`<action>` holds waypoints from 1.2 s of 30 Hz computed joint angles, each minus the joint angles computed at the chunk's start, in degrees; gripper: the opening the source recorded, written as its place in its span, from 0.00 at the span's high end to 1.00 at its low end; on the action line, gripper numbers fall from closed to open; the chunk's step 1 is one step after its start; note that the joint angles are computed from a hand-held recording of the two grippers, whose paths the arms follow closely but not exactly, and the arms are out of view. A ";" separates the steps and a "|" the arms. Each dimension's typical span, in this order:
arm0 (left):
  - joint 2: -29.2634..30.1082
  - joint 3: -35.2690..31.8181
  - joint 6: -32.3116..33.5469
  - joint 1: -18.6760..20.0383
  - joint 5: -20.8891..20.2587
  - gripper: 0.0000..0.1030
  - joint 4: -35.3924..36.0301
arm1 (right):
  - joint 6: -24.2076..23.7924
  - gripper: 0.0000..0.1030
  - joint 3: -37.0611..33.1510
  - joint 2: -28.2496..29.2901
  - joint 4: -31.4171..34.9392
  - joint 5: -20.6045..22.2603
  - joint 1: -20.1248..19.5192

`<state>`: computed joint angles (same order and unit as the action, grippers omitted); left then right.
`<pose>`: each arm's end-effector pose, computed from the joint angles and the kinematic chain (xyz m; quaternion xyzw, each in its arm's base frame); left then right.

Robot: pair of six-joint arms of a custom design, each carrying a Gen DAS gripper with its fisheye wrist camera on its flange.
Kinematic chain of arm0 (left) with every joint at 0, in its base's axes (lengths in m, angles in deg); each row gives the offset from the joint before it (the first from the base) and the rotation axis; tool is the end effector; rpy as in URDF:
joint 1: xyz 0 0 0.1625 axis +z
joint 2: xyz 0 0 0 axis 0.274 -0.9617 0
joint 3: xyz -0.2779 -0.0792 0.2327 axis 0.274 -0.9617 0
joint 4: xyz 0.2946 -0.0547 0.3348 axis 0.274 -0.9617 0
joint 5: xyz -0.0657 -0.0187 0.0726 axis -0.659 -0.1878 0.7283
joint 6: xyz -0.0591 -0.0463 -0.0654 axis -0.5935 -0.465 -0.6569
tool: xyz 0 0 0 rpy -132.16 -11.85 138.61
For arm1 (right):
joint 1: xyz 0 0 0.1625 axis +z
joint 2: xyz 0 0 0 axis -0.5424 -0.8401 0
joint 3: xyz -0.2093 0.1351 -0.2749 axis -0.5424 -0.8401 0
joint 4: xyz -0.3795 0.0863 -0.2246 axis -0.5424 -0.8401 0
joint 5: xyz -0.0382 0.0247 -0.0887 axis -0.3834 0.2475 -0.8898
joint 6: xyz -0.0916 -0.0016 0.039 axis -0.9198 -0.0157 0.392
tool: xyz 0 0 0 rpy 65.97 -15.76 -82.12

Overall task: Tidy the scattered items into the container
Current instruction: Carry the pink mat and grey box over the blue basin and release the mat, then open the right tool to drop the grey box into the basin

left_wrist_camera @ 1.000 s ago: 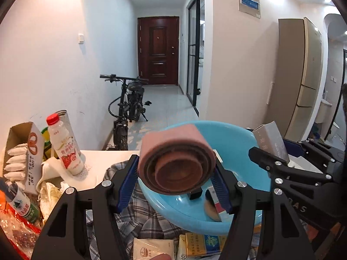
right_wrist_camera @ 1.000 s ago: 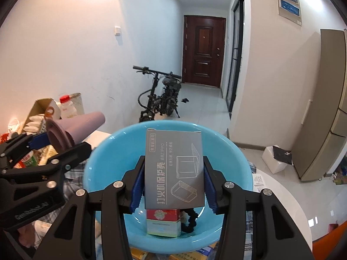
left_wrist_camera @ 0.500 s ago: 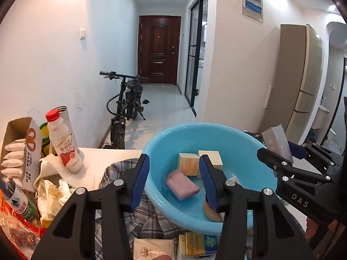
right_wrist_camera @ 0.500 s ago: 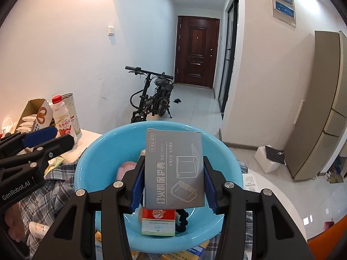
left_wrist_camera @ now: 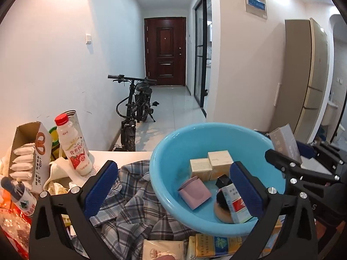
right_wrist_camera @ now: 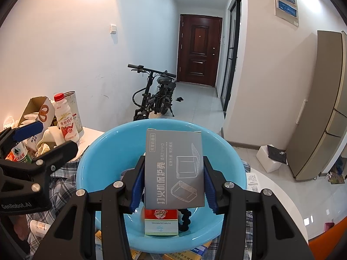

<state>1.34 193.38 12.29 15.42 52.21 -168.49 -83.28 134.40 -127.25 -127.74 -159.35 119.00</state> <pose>-0.3735 -0.4920 -0.0025 0.1845 0.7973 -0.4614 0.3425 0.0793 -0.5455 0.2908 0.3126 -0.8155 0.3902 0.2916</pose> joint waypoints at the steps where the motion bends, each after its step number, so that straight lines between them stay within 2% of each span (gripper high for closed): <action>1: 0.03 -0.07 -0.51 0.02 0.47 0.00 0.82 | 0.02 0.51 0.01 -0.01 0.03 -0.04 0.02; 18: -0.69 0.33 -3.07 -0.16 1.44 0.00 4.72 | -0.51 0.51 -0.07 1.73 -0.98 -0.89 0.24; 30: -0.94 0.45 -3.61 -0.20 1.74 0.00 4.88 | -0.65 0.51 -0.23 1.92 -0.26 -0.67 0.13; 32: -1.02 0.54 -3.53 -0.23 1.73 0.00 4.72 | -0.83 0.43 -0.05 1.95 -1.04 -0.73 0.24; 33: -1.00 0.54 -3.41 -0.24 1.74 0.00 4.55 | -1.05 0.27 0.03 2.02 -1.64 -0.69 0.28; 34: -0.96 0.49 -3.37 -0.23 1.69 0.00 4.45 | -1.39 0.20 0.18 2.17 -2.78 -0.70 0.33; 36: -0.99 0.48 -3.41 -0.25 1.65 0.00 4.65 | -1.58 0.20 0.27 2.06 -3.37 -0.68 0.35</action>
<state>0.34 193.86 8.88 15.17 53.86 -163.83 -84.86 134.67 -125.19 -131.11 -160.04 119.35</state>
